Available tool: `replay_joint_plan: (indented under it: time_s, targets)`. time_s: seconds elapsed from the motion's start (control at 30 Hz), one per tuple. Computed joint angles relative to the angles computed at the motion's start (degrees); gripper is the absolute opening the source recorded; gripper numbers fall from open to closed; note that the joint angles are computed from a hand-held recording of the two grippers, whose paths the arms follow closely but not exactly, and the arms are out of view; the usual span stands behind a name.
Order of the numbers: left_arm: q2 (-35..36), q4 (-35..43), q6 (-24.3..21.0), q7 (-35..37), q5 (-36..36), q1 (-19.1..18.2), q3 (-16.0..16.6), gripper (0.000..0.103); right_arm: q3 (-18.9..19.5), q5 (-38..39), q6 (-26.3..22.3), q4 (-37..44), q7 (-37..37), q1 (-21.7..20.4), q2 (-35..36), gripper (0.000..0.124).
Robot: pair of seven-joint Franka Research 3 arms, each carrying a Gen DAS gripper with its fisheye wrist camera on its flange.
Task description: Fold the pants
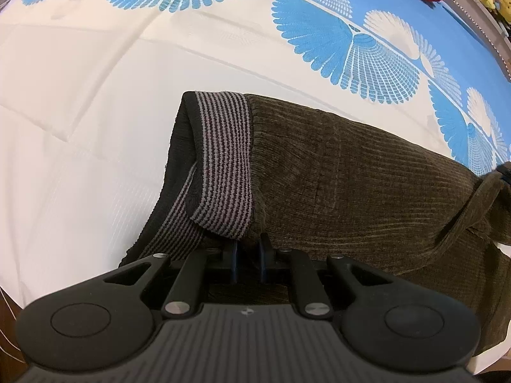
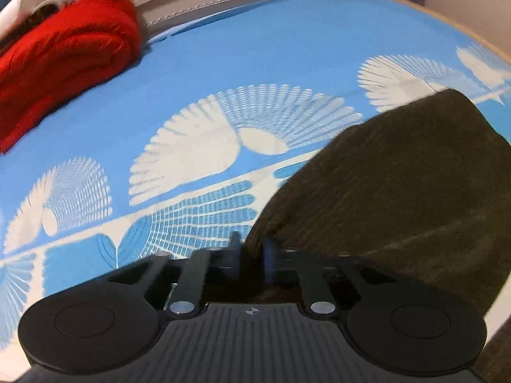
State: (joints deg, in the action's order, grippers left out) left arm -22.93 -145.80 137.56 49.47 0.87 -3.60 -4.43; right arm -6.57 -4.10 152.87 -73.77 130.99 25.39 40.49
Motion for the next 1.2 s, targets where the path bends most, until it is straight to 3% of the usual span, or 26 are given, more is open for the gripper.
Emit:
replay_joint_plan:
  time_s: [0.27,0.4,0.5,0.67,0.77,0.87,0.97,1.0,1.07,1.13,1.2]
  targets:
    - [-3.70,-2.36,1.71,0.91,0.05,-0.55,0.11,0.010,-0.80,-0.48,11.66,-26.20,0.66,-1.16,-21.88,0.006]
    - [-7.59,-4.55,2.05,1.14,2.30,-0.72,-0.83,0.005,3.17,3.23,15.60,-43.02,-2.83,-5.77,-36.48,0.006]
    - [-10.73,-6.37,1.33,1.18,4.43,-1.19,-1.71,0.004,5.34,8.35,16.42,-53.55,-9.67,-7.83,-45.72,0.006]
    - [-14.41,-8.65,0.41,2.01,6.22,-1.77,-1.43,0.004,5.73,15.98,11.77,-65.73,-19.96,-7.96,-57.19,0.006]
    - [-14.70,-9.24,-0.26,3.26,5.95,-1.91,-0.02,0.004,4.36,20.29,3.42,-66.78,-27.90,-6.93,-57.76,0.007]
    - [-14.46,-9.57,-0.41,4.83,4.37,-2.05,1.40,0.005,7.68,16.20,-0.12,-67.09,-28.43,-10.83,-57.79,0.007]
    - [-14.79,-9.96,-0.41,5.17,2.79,-1.68,2.04,0.008,9.57,14.92,4.31,-68.11,-28.43,-13.30,-58.44,0.008]
    - [-14.84,-10.07,-0.20,5.00,2.20,-1.49,2.22,0.016,9.35,16.31,6.82,-68.70,-29.13,-13.14,-58.56,0.008]
    - [-14.90,-10.39,0.59,4.43,1.36,-0.89,2.43,0.028,10.16,16.97,12.51,-69.60,-28.41,-14.32,-58.18,0.028]
    - [-14.29,-10.34,1.43,4.01,0.15,-0.59,2.97,0.035,11.73,15.57,16.65,-69.38,-26.96,-16.10,-56.54,0.039]
    - [-13.20,-9.89,2.03,3.57,-1.12,-0.51,3.26,0.038,12.77,13.63,18.89,-67.92,-26.69,-17.19,-54.15,0.039]
